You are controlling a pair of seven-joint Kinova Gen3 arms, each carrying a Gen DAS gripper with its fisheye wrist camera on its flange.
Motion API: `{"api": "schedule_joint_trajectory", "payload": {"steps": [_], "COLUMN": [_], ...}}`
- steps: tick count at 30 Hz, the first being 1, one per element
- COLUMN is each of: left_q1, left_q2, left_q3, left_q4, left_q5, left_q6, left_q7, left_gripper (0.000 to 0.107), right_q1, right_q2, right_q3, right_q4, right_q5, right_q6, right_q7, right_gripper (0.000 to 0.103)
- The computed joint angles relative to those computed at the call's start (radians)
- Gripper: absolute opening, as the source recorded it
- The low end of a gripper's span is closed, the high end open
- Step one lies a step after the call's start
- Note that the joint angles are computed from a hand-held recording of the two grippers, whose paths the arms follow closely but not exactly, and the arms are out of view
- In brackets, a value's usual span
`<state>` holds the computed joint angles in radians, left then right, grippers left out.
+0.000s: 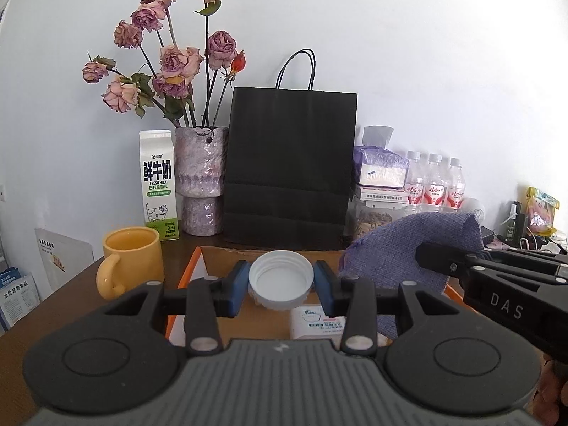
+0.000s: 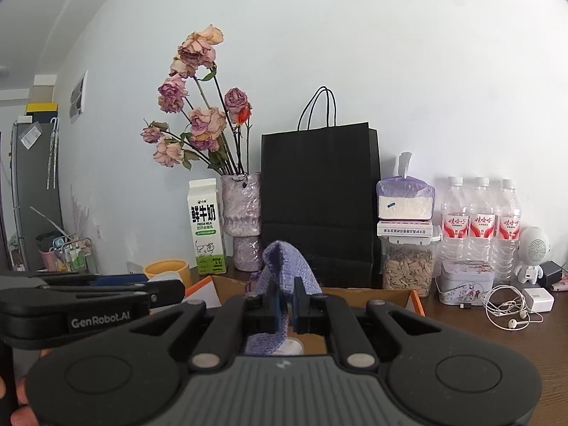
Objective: Organize objects
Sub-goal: 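Carry the pouch and cap into the box and open both grippers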
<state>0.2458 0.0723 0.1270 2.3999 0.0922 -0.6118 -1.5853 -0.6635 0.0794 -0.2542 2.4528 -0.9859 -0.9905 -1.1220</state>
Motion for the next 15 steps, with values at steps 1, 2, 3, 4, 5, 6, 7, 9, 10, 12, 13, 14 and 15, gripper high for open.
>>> {"api": "schedule_joint_trajectory", "payload": {"steps": [1, 2, 3, 4, 5, 6, 7, 9, 10, 12, 13, 14, 15], "left_q1": [0.004, 0.011, 0.017, 0.024, 0.027, 0.029, 0.033, 0.049, 0.056, 0.067, 0.073, 0.075, 0.077], "left_q2": [0.014, 0.029, 0.045, 0.060, 0.073, 0.085, 0.097, 0.121, 0.131, 0.150, 0.159, 0.166, 0.174], "left_q3": [0.000, 0.000, -0.002, -0.004, -0.007, -0.009, -0.013, -0.026, -0.031, -0.041, -0.046, -0.048, -0.051], "left_q4": [-0.015, -0.031, -0.048, -0.064, -0.080, -0.096, -0.112, -0.147, -0.161, -0.188, -0.198, -0.206, -0.214], "left_q5": [0.015, 0.034, 0.055, 0.073, 0.084, 0.093, 0.105, 0.142, 0.159, 0.184, 0.195, 0.196, 0.199], "left_q6": [0.001, 0.003, 0.006, 0.011, 0.018, 0.029, 0.041, 0.066, 0.074, 0.086, 0.089, 0.092, 0.097], "left_q7": [-0.011, -0.026, -0.039, -0.050, -0.053, -0.056, -0.062, -0.090, -0.101, -0.118, -0.129, -0.133, -0.137], "left_gripper": [0.041, 0.041, 0.041, 0.041, 0.041, 0.041, 0.041, 0.041, 0.041, 0.041, 0.041, 0.041, 0.041], "right_q1": [0.015, 0.032, 0.047, 0.059, 0.070, 0.081, 0.092, 0.116, 0.124, 0.136, 0.142, 0.146, 0.152], "right_q2": [0.007, 0.014, 0.023, 0.032, 0.040, 0.048, 0.056, 0.068, 0.076, 0.091, 0.097, 0.104, 0.109], "right_q3": [0.011, 0.024, 0.035, 0.045, 0.055, 0.064, 0.073, 0.090, 0.098, 0.112, 0.118, 0.125, 0.130], "right_q4": [-0.005, -0.012, -0.022, -0.030, -0.039, -0.048, -0.056, -0.073, -0.081, -0.100, -0.108, -0.116, -0.121], "right_q5": [0.031, 0.065, 0.091, 0.113, 0.135, 0.153, 0.173, 0.220, 0.234, 0.254, 0.263, 0.268, 0.276], "right_q6": [0.012, 0.031, 0.047, 0.059, 0.072, 0.084, 0.097, 0.132, 0.142, 0.161, 0.171, 0.180, 0.190], "right_q7": [-0.017, -0.034, -0.046, -0.056, -0.065, -0.071, -0.082, -0.108, -0.114, -0.119, -0.121, -0.122, -0.127], "right_gripper": [0.006, 0.006, 0.006, 0.006, 0.006, 0.006, 0.006, 0.006, 0.006, 0.006, 0.006, 0.006, 0.006]}}
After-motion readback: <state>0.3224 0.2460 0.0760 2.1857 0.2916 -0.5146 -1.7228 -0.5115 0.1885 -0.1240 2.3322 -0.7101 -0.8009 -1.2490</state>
